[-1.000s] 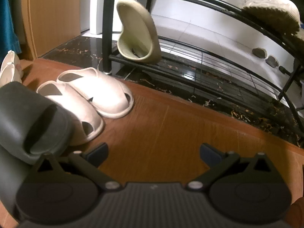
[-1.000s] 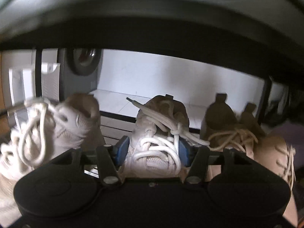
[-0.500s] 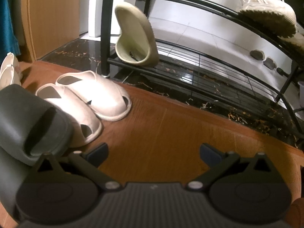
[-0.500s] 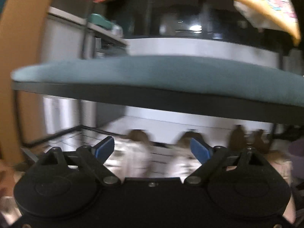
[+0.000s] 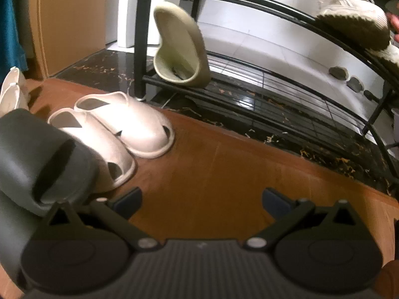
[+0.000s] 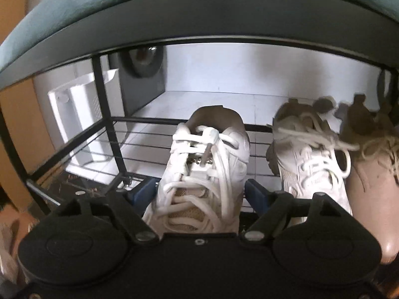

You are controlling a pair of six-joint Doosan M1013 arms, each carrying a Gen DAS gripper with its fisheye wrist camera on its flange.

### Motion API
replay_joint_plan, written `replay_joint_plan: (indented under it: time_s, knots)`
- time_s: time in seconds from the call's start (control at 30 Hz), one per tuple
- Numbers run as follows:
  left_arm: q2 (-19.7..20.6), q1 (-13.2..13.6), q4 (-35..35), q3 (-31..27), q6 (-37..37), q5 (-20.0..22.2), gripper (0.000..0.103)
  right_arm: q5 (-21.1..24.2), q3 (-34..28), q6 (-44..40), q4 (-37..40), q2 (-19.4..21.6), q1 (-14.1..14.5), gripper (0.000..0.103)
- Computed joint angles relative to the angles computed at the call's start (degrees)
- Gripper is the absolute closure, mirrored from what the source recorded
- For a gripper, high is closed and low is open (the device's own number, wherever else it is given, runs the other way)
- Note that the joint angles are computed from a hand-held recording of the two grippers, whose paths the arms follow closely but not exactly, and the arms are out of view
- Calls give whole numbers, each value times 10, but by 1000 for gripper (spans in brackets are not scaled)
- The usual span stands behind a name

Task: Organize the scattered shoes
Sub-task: 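Push the held sneakers onto the rack shelf under the teal seat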

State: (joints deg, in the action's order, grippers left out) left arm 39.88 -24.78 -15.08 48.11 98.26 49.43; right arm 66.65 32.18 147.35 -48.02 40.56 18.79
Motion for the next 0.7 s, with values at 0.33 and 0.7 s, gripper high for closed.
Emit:
replay_joint_plan:
  time_s: [0.33, 0.7]
  knots:
    - [1, 1, -1, -3, -5, 5, 0, -97, 157, 162, -197, -54, 24, 43]
    - [5, 0, 5, -7, -7, 11, 0, -63, 105, 155, -179, -23, -1, 43]
